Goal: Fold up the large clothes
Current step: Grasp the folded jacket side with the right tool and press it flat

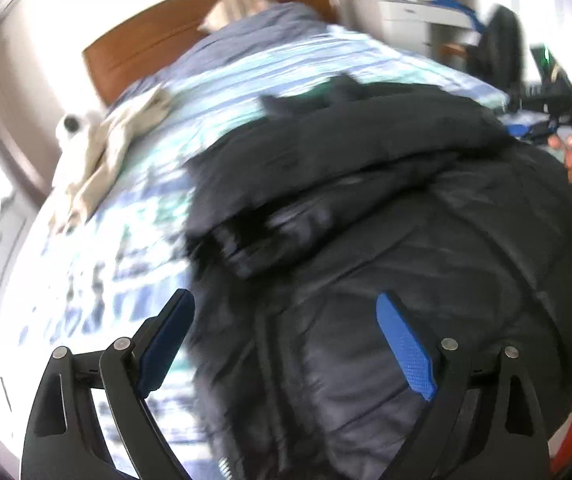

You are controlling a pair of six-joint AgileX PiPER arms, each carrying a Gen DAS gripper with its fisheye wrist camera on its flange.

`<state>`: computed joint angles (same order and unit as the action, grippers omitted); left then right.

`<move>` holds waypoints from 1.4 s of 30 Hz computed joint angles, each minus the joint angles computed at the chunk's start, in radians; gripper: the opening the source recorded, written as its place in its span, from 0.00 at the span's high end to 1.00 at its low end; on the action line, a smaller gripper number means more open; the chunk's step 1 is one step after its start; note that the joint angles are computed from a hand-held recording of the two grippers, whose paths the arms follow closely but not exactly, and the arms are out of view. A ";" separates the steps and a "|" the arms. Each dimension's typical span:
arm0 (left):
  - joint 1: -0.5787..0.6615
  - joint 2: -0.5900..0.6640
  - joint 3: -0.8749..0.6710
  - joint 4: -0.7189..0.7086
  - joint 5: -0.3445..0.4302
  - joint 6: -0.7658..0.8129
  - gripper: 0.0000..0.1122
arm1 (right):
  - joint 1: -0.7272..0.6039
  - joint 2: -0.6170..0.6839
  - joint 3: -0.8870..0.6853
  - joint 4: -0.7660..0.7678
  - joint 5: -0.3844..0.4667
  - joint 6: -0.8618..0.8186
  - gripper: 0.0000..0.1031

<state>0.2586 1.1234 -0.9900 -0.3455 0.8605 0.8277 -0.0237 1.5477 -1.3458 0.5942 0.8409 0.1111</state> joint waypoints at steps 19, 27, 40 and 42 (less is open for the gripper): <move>-0.229 0.524 -0.414 0.192 -0.244 -0.546 0.13 | 0.234 -0.001 -0.245 -0.494 -0.029 0.080 0.58; -0.165 0.712 -0.399 0.002 -0.207 -0.461 0.09 | 0.109 0.248 -0.198 -0.192 -0.013 -0.049 0.65; -0.141 0.837 -0.824 0.013 -0.038 -0.671 0.11 | 0.099 0.141 0.002 -0.099 -0.179 -0.156 0.65; -0.190 1.003 -1.010 0.163 0.033 -0.757 0.11 | 0.089 0.128 0.022 -0.081 -0.182 -0.177 0.65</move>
